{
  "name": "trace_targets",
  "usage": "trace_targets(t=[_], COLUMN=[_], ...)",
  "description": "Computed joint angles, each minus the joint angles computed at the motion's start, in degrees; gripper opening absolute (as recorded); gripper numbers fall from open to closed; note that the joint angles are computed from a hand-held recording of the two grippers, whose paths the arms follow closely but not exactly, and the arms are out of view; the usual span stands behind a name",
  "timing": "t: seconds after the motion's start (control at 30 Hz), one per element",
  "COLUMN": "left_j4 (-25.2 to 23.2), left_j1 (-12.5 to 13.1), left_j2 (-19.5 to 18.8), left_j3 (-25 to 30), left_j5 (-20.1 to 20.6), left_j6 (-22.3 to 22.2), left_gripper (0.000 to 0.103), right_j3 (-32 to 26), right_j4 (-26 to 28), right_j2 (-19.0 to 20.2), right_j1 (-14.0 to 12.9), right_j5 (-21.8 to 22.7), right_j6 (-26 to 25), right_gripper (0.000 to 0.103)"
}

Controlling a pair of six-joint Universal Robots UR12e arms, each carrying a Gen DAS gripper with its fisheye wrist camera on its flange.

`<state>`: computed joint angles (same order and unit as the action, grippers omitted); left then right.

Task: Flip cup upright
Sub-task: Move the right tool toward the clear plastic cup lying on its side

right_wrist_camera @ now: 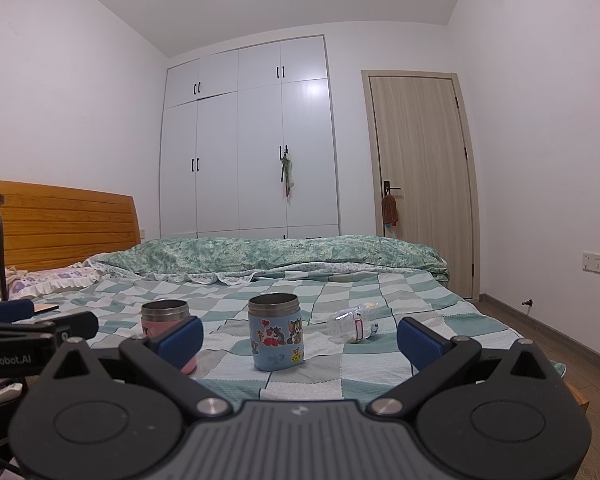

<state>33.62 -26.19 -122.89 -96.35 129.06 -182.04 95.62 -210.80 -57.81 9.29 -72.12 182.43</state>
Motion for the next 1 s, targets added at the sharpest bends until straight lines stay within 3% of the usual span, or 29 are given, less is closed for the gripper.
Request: trace_targets(t=[0.2,0.47,0.77,1.0], left_j4=[-2.84,-7.78,-18.27,-30.43], left_j1=[0.62,1.63,2.68,3.72], left_j2=[-0.82,-4.77,-11.94,-17.4], left_j3=[2.97,11.86,26.06,37.71], left_j5=[-1.02,-3.47,-4.62,-5.44], left_j6=[-0.47,1.1,0.12,-2.88], left_gripper=[0.103,0.103,0.103,0.103], right_j3=[-0.77,-9.07,-23.96,-36.52], right_j4=[1.31,9.82,27.59,42.53], right_j2=[0.03,3.45,10.14,16.2], right_j1=[-0.44,-2.42,-3.74,-3.56], right_j5=[0.57,4.82,10.97,11.35], right_j6=[-2.26,-13.44,-31.72,-47.66], right_gripper=[0.103,0.103,0.103,0.103])
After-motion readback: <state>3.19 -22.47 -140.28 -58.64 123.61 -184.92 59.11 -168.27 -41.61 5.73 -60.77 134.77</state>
